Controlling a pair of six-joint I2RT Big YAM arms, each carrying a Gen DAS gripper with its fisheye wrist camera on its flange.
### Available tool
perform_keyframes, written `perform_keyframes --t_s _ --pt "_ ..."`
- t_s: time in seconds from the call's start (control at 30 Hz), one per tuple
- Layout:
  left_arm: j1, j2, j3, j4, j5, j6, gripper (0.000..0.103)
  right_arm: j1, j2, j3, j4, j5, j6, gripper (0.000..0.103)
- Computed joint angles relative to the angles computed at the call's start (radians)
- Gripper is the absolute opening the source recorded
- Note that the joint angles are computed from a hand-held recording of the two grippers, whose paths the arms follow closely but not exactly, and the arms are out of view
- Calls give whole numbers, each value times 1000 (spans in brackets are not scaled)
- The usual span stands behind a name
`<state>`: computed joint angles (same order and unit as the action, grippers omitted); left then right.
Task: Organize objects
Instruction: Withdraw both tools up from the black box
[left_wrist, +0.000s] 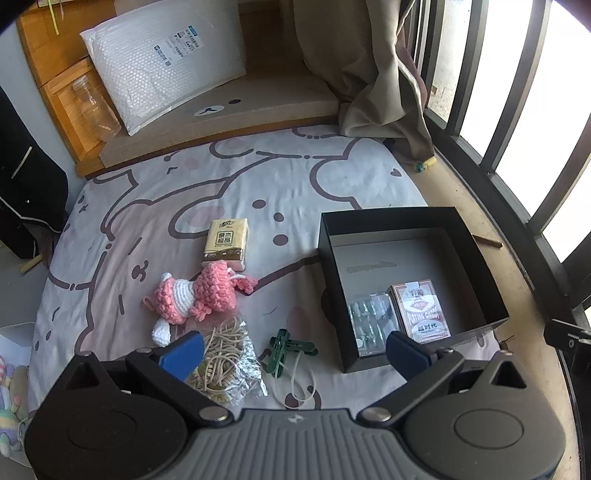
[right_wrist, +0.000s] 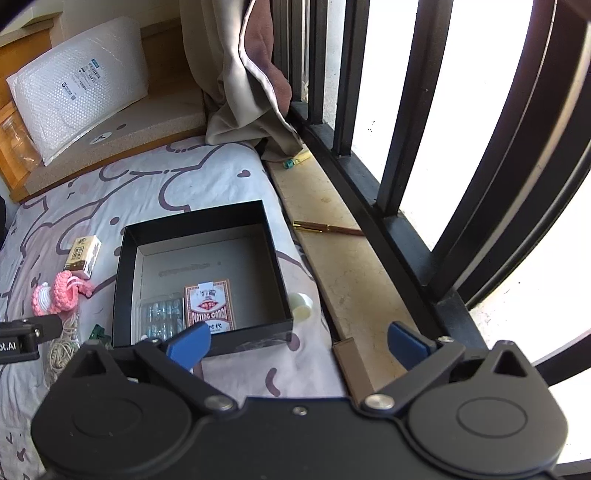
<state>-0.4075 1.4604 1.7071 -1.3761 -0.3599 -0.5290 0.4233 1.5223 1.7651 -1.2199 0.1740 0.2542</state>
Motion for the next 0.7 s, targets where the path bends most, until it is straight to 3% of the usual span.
perform_keyframes --t_s 0.7 --pt "2 -4 -11 26 21 -6 103 -3 -3 -12 -1 6 0 103"
